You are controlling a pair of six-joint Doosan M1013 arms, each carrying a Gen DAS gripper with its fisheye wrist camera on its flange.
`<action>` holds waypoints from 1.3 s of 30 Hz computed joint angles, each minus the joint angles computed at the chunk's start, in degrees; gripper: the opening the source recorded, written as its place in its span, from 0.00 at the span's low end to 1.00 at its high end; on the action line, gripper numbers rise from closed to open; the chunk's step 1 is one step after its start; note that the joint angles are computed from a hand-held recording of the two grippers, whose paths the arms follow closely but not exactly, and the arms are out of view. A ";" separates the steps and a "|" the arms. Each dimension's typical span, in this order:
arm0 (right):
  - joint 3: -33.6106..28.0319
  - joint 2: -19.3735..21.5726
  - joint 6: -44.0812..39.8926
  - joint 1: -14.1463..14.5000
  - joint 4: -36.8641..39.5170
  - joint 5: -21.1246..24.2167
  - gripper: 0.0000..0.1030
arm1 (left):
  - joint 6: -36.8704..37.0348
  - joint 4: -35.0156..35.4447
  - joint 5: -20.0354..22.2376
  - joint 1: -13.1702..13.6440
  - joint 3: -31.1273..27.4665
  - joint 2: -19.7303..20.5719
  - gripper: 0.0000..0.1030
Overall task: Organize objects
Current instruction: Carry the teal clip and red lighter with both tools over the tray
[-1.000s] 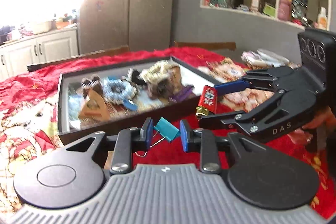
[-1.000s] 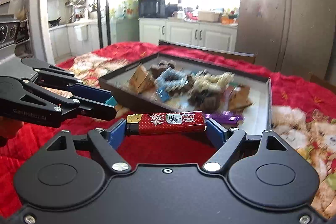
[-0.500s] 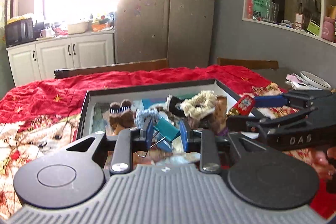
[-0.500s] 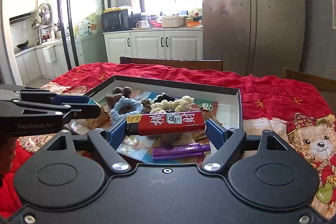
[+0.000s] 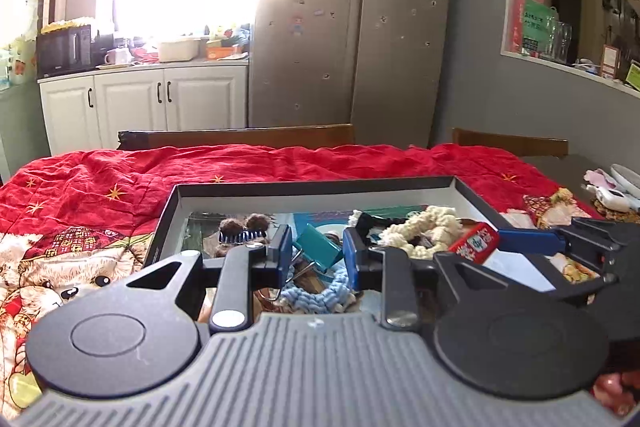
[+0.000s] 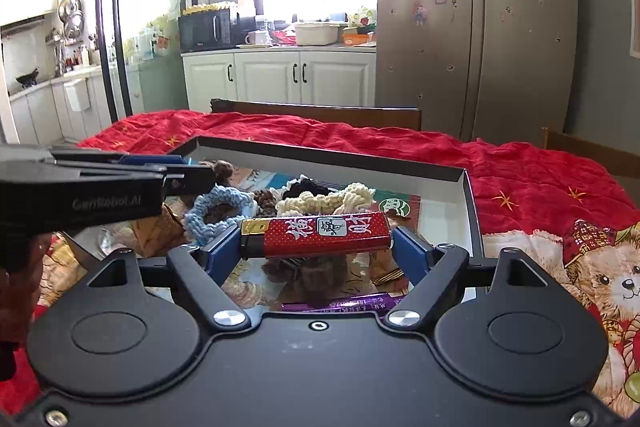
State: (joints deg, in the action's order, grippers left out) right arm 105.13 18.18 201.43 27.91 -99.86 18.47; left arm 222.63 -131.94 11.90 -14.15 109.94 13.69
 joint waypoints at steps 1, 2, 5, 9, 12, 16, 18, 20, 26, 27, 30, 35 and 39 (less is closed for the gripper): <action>-0.08 0.17 0.16 0.03 -0.08 0.11 0.78 | 2.17 -2.42 -0.18 -0.10 -0.01 0.10 0.30; -0.13 0.36 0.65 0.07 -0.30 0.37 0.78 | 3.55 -4.23 -0.31 -0.17 -0.08 0.26 0.30; -0.22 0.74 1.87 0.10 -1.08 0.68 0.78 | 4.71 -5.96 -1.01 -0.26 -0.33 0.69 0.30; -0.38 1.17 1.81 0.08 -1.04 0.86 0.78 | 2.57 -3.89 -1.97 -0.28 -0.74 1.31 0.30; -0.59 1.36 0.63 0.03 -0.13 0.92 0.78 | 4.40 -5.02 -2.66 -0.56 -0.84 1.53 0.31; -0.92 1.62 -1.54 -0.20 1.87 0.29 0.78 | 1.60 -1.71 -3.83 -0.93 -1.03 1.75 0.31; -1.04 1.77 -2.77 -0.17 2.91 0.32 0.78 | 1.19 -1.09 -4.54 -1.08 -1.18 1.96 0.31; -1.17 1.90 -4.16 -0.07 3.90 0.52 0.78 | 2.73 -2.40 -4.90 -1.16 -1.21 2.09 0.31; -1.30 2.02 -5.44 -0.09 4.85 0.26 0.78 | 2.10 -1.63 -5.13 -1.09 -1.36 2.27 0.32; -1.32 2.04 -5.48 -0.09 4.83 0.26 0.78 | 2.45 -1.96 -5.26 -1.12 -1.36 2.27 0.32; -1.31 2.04 -5.43 -0.10 4.82 0.23 0.78 | 3.63 -3.40 -5.53 -1.21 -1.44 2.37 0.32; -1.38 2.09 -5.68 -0.05 4.91 0.21 0.78 | 5.84 -5.66 -5.47 -1.26 -1.30 2.31 0.40; -1.28 2.01 -5.04 -0.05 4.24 0.17 0.78 | 2.70 -2.73 -4.49 -1.05 -1.08 2.09 0.49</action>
State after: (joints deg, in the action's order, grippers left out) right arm 103.85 20.19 196.39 27.86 -95.62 18.64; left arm 225.33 -134.67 7.41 -15.20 108.87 15.78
